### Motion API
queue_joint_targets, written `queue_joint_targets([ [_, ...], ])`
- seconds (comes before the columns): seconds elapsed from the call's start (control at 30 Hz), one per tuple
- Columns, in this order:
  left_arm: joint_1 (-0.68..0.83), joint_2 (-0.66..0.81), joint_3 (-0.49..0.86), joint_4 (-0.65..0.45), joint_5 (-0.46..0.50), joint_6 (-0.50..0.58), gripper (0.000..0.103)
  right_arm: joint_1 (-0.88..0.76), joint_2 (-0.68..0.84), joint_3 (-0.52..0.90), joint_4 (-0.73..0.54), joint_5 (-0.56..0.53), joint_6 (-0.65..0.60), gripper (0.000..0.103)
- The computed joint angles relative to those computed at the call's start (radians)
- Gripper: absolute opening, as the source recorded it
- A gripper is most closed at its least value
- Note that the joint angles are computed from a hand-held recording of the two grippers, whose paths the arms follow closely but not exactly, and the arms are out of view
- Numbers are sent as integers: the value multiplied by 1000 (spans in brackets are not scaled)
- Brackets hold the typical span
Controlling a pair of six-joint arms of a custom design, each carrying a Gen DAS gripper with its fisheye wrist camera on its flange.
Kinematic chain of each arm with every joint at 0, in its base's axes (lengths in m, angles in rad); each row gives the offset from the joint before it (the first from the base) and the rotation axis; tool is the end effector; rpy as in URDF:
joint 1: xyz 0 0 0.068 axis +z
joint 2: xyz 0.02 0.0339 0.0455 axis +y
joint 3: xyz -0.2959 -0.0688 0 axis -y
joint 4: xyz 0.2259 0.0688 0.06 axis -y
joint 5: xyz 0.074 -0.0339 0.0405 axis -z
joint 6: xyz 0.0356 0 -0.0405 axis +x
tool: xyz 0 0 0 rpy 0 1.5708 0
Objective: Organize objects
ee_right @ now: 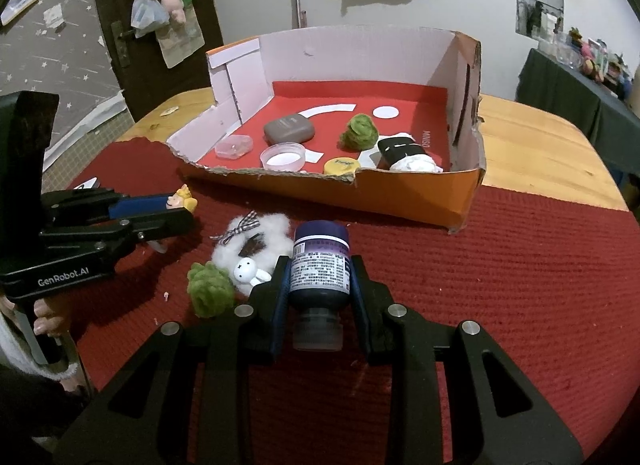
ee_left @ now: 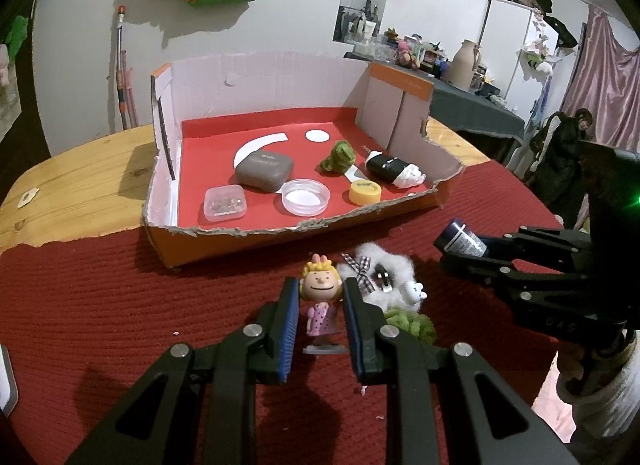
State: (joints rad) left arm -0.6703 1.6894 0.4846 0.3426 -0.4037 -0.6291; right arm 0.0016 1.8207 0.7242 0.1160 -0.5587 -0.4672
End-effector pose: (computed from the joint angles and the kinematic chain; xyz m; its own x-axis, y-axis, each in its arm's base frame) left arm 0.2135 -0.1514 0.1368 -0.6994 -0.1361 -0.7017 -0.0502 0.9886 -0.1418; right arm 0.3077 0.0194 0.1401 -0.6082 -0.3829 -0.6953 -0.6388 0.7561 0.1425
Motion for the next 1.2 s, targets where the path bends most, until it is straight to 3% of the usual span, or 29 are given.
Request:
queue_joint_targets([
  [0.27,-10,-102,27,-95,-36,31,23,-9,-62,41,-64,-25,-19,27],
  [0.47,94,-131,185,-253,9,155,23,39,-105,204,-173,24,-11,27],
  [0.83,311,110,610,-545,92,299,23,191,137,671,-392,293,42,27],
  [1.2,370,352,864,-716,11,351,23,261,369,950,-539,507,29,27],
])
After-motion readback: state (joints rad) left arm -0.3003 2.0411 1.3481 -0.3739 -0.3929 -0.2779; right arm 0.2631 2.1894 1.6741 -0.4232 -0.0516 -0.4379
